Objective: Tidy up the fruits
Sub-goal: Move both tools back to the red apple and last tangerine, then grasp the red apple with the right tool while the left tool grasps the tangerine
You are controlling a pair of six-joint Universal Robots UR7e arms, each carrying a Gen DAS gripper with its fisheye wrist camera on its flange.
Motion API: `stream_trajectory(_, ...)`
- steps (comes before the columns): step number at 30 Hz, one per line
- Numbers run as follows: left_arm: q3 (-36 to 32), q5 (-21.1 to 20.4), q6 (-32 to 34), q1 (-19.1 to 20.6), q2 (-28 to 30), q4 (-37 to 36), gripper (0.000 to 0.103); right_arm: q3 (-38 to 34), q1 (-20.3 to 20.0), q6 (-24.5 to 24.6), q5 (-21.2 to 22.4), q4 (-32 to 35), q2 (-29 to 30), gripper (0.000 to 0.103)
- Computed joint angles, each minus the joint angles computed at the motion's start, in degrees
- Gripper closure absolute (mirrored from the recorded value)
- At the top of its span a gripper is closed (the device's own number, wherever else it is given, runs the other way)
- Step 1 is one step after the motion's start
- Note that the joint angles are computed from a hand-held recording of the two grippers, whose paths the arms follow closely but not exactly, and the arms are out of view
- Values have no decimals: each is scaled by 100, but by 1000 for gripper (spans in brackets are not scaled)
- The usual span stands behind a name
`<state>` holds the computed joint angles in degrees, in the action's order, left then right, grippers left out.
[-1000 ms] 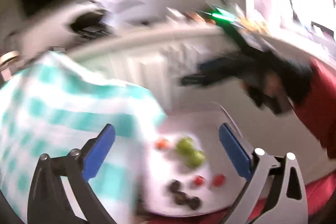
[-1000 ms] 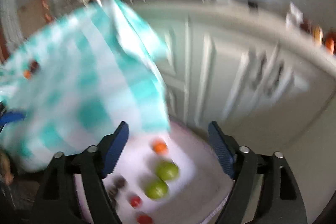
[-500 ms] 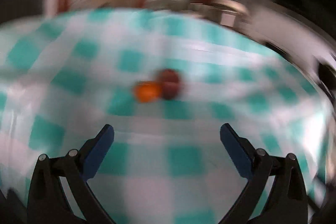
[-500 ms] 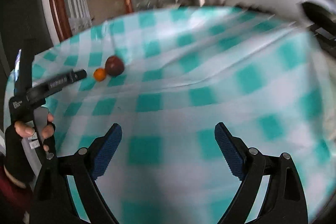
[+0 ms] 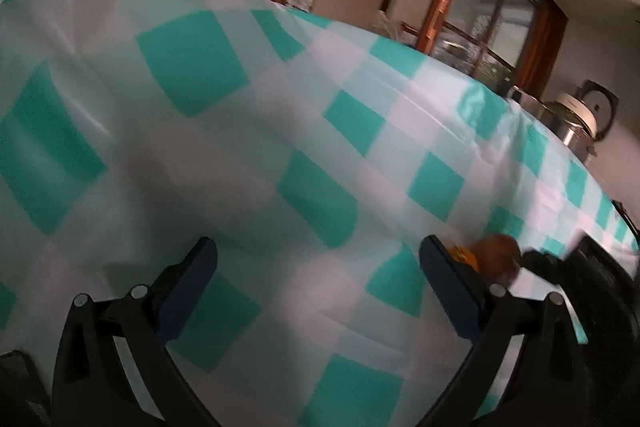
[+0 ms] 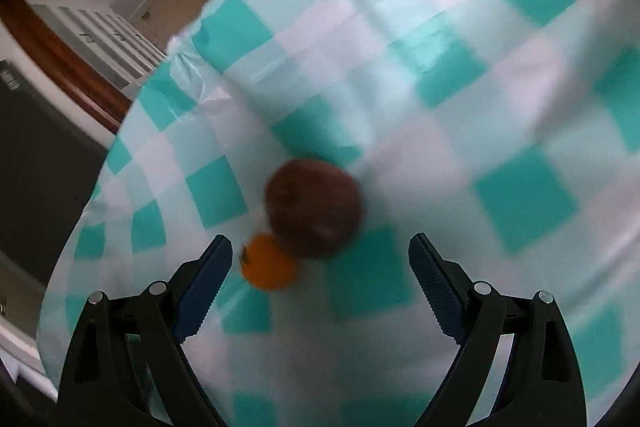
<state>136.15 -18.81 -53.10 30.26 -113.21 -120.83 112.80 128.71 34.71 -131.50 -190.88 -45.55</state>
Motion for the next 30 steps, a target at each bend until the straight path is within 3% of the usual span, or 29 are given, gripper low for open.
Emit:
stream_trajectory(7,74,669,-938,-440,-441,1127,2,-1083,24,164,-981,1073,740,18)
stream_trajectory(10,143,576,-438,-417,-317,607,2,-1274,66,62,-1288,1326,887,27)
stream_trajectory(11,176,524,-247,-418,-290,396,2,-1275,64,-12,-1287,1255,903,27)
stream_trajectory(13,218,451,-23,-446,-291,194,2,-1207,45,-48,-1259,1256,839,39)
stream_trajectory(15,287,321,440,-431,-217,-307,2,-1045,-8,-236,-992,1103,713,39)
stream_trajectory(19,322,-499,1806,-202,103,-1648,2,-214,66,-258,-839,552,125,39)
stream_trajectory(23,101,-1697,2806,130,602,-2017,2,842,312,-147,-1125,-1,-585,39)
stream_trajectory(28,-280,-1900,3284,406,1424,-2164,2,1970,558,381,-1505,-551,-1113,39)
stream_trajectory(30,-551,-2152,3161,674,1723,-1976,2,2295,556,666,-1296,-797,-1289,39)
